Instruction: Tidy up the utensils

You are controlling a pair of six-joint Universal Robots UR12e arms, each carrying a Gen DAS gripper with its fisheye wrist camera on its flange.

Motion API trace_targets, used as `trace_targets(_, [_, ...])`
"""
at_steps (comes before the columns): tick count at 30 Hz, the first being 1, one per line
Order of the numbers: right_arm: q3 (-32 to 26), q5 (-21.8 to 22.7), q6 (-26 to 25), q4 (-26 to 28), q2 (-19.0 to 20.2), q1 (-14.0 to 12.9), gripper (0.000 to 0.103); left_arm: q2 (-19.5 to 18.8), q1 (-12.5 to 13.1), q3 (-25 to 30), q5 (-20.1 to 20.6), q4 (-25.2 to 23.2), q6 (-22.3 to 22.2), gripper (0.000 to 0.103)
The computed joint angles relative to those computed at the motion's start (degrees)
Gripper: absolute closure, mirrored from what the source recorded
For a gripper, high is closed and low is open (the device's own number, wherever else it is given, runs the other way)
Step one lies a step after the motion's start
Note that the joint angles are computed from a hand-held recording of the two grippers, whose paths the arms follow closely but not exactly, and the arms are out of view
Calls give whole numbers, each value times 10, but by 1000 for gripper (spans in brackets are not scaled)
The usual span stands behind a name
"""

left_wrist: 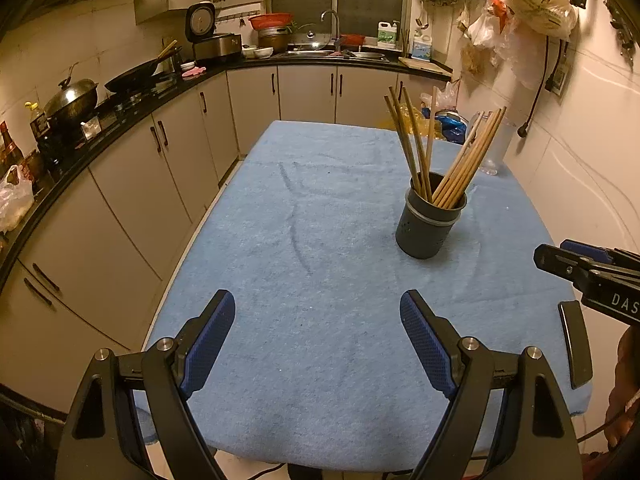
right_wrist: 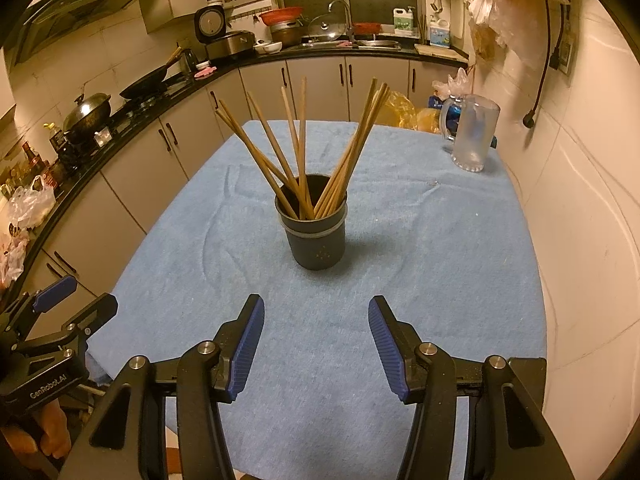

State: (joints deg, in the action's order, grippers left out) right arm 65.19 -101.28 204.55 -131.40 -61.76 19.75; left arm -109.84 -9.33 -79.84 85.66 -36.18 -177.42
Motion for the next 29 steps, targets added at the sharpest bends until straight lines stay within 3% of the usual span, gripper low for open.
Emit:
trace_targets(17, [-15, 5, -17, 6, 10, 5, 44, 1, 3, -4, 5, 2, -8, 19])
trace_targets(23, [-14, 8, -11, 10, 10, 2, 44, -5, 2, 6, 7, -13, -6, 19])
trace_targets(26, [-14, 10, -6, 13, 11, -1, 44, -7, 7, 3, -14, 6, -18, 19])
trace_targets(29, [-7, 26, 16, 13, 11, -11, 43, -26, 8, 26, -6, -12, -21, 19])
